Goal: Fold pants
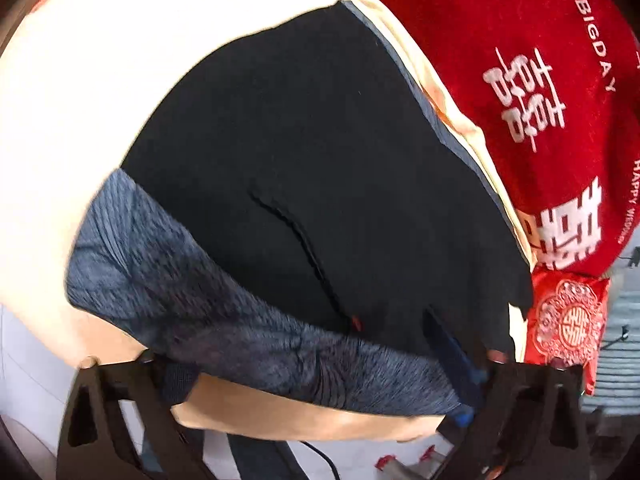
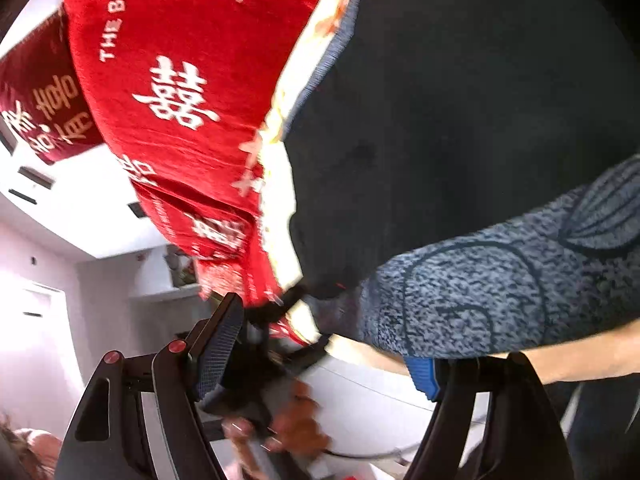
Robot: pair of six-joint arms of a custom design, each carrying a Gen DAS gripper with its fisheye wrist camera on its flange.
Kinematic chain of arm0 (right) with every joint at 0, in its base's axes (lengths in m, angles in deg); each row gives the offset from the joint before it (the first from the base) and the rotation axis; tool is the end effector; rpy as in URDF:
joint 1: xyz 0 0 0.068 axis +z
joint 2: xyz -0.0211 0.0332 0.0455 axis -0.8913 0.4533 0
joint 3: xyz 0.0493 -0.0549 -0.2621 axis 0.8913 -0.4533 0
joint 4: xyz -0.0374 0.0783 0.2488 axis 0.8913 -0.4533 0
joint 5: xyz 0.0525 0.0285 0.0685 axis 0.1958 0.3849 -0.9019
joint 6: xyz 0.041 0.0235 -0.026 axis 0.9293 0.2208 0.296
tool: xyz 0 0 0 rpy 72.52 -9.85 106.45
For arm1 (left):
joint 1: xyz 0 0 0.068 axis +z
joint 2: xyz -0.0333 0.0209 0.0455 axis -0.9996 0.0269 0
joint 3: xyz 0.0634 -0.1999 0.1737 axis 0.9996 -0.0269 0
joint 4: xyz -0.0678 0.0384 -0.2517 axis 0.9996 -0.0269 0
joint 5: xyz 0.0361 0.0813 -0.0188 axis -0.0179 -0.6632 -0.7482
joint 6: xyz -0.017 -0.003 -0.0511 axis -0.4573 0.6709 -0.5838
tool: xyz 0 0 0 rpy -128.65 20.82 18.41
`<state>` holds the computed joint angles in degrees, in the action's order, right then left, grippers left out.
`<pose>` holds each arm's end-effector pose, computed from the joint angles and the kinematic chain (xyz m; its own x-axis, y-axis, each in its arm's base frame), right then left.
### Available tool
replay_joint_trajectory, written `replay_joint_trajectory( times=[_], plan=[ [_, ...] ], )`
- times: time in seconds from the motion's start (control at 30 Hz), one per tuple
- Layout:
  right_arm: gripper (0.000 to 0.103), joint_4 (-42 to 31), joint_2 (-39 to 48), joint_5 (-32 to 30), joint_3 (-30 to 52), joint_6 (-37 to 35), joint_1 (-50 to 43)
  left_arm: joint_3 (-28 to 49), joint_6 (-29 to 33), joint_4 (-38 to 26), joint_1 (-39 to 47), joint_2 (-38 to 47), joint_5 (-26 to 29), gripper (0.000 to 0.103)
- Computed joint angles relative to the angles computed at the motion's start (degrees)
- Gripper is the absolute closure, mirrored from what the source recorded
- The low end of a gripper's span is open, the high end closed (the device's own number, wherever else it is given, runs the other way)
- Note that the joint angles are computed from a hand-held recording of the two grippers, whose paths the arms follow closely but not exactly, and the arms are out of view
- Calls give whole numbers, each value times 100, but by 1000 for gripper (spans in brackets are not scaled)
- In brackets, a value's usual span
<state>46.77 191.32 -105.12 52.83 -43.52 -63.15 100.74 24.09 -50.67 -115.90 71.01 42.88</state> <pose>0.2604 0.0298 0.0593 -0.9343 0.3214 0.1542 0.2854 0.4151 0.8639 0.2856 -0.1583 0.0607 -0.8480 -0.5298 -0.0134 -0.4493 0.7320 -0.5122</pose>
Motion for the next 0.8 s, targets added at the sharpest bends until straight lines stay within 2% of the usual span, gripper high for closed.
replay_joint_trajectory(
  times=[0.03,0.1,0.17,0.23,0.33,0.4,0.43,0.47,0.53,0.57,0.63,0.7,0.8],
  plan=[
    [24,-189,47,105,-4,-233,-55,0,130,-93,58,20,12,16],
    [24,-317,134,234,-90,-468,-252,103,357,-331,90,107,-3,34],
    [24,-379,222,362,-232,-699,-581,48,500,-394,98,122,-37,44],
    [29,-319,292,408,-396,-770,-940,-20,614,-375,116,110,-9,48],
    [53,71,453,327,-663,-489,-1482,111,800,-618,129,209,-56,64],
    [89,850,715,55,-942,243,-1819,141,919,-688,157,211,-17,70],
    [92,1096,753,-30,-1043,506,-1926,172,1015,-786,179,180,17,71],
    [92,1032,582,-27,-1105,611,-1980,217,1069,-888,181,158,24,71],
    [93,-64,-169,257,-933,85,-1838,417,1213,-1283,145,-4,-61,72],
    [93,-997,-659,473,-642,-407,-1693,509,1320,-1489,129,-125,-126,72],
    [93,-2075,-1067,690,-128,-970,-1541,897,1448,-1935,91,-253,-213,72],
    [93,-3065,-1169,786,545,-1527,-1461,1171,1567,-2261,127,-404,-247,72],
    [93,-4251,-645,802,1844,-2214,-1408,1908,1853,-2863,184,-410,-397,72]
  ],
)
